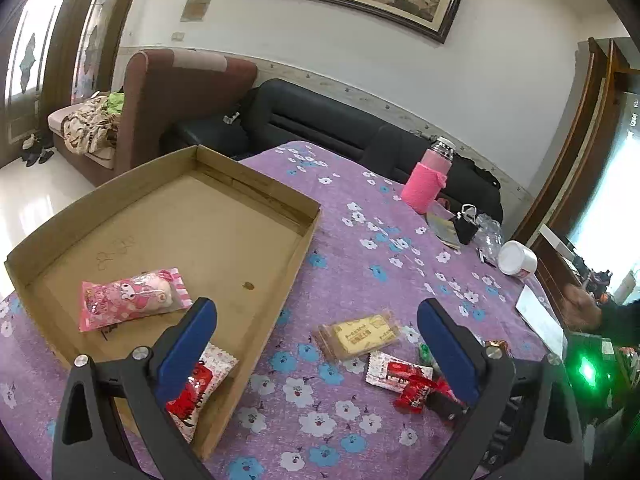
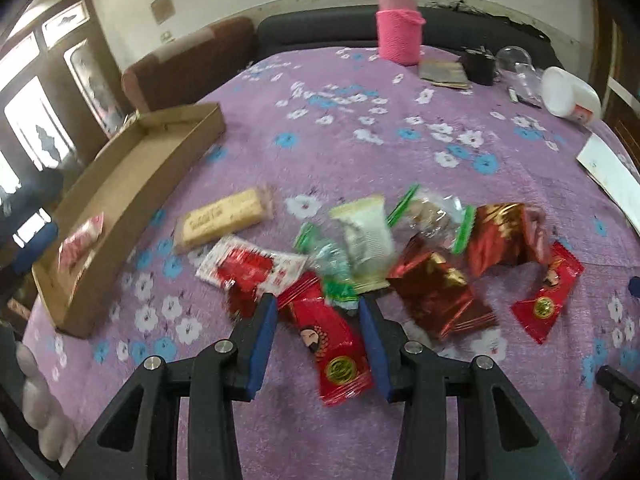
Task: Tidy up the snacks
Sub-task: 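Grasp a white-red packet with the left gripper while the right grasps a red candy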
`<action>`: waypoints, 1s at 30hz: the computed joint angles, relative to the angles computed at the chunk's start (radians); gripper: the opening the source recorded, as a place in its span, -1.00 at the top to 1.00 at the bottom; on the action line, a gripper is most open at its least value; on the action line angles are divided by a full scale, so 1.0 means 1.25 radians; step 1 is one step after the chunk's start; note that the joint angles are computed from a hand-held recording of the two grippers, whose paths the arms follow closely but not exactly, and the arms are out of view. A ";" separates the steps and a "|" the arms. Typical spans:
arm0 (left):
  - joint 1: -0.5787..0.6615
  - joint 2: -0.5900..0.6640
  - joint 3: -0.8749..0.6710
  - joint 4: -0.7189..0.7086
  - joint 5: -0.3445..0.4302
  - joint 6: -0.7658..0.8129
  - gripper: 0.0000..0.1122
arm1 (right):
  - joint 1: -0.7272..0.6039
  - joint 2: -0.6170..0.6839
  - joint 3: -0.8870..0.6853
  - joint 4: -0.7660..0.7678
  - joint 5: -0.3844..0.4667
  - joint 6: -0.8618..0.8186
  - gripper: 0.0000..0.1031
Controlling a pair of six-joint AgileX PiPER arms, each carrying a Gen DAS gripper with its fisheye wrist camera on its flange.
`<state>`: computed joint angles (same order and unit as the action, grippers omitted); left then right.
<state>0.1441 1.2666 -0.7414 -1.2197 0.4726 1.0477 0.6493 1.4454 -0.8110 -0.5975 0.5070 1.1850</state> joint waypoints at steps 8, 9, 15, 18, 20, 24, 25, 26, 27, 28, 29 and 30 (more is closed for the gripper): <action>0.007 0.028 -0.012 -0.038 0.094 0.068 -0.79 | 0.133 -0.114 0.120 -0.193 0.090 0.354 0.62; -0.004 0.036 -0.023 -0.012 0.099 0.043 -0.79 | 0.156 -0.143 0.143 -0.217 0.116 0.408 0.62; -0.199 0.138 -0.194 0.420 0.096 -0.374 -0.70 | 0.160 -0.283 0.258 -0.293 0.112 0.556 0.63; -0.313 0.186 -0.212 0.660 0.031 -0.549 -0.23 | 0.102 -0.313 0.283 -0.279 0.057 0.545 0.62; -0.366 0.226 -0.230 0.790 0.066 -0.658 0.22 | 0.100 -0.334 0.290 -0.281 0.065 0.550 0.62; -0.358 0.180 -0.196 0.685 0.174 -0.513 0.40 | 0.081 -0.374 0.308 -0.281 0.039 0.554 0.62; -0.337 0.160 -0.194 0.629 0.229 -0.453 0.40 | 0.078 -0.381 0.310 -0.280 0.033 0.552 0.62; -0.322 0.130 -0.188 0.604 0.252 -0.419 0.40 | 0.074 -0.384 0.311 -0.279 0.028 0.549 0.62; -0.322 0.103 -0.183 0.611 0.243 -0.417 0.37 | 0.069 -0.383 0.310 -0.276 0.021 0.545 0.62; -0.326 0.083 -0.182 0.618 0.214 -0.415 0.17 | 0.062 -0.380 0.309 -0.267 0.014 0.533 0.62; -0.330 0.078 -0.182 0.625 0.193 -0.413 -0.01 | 0.056 -0.380 0.310 -0.256 0.008 0.519 0.62; -0.346 0.085 -0.187 0.661 0.151 -0.441 -0.30 | 0.050 -0.375 0.308 -0.241 0.003 0.504 0.62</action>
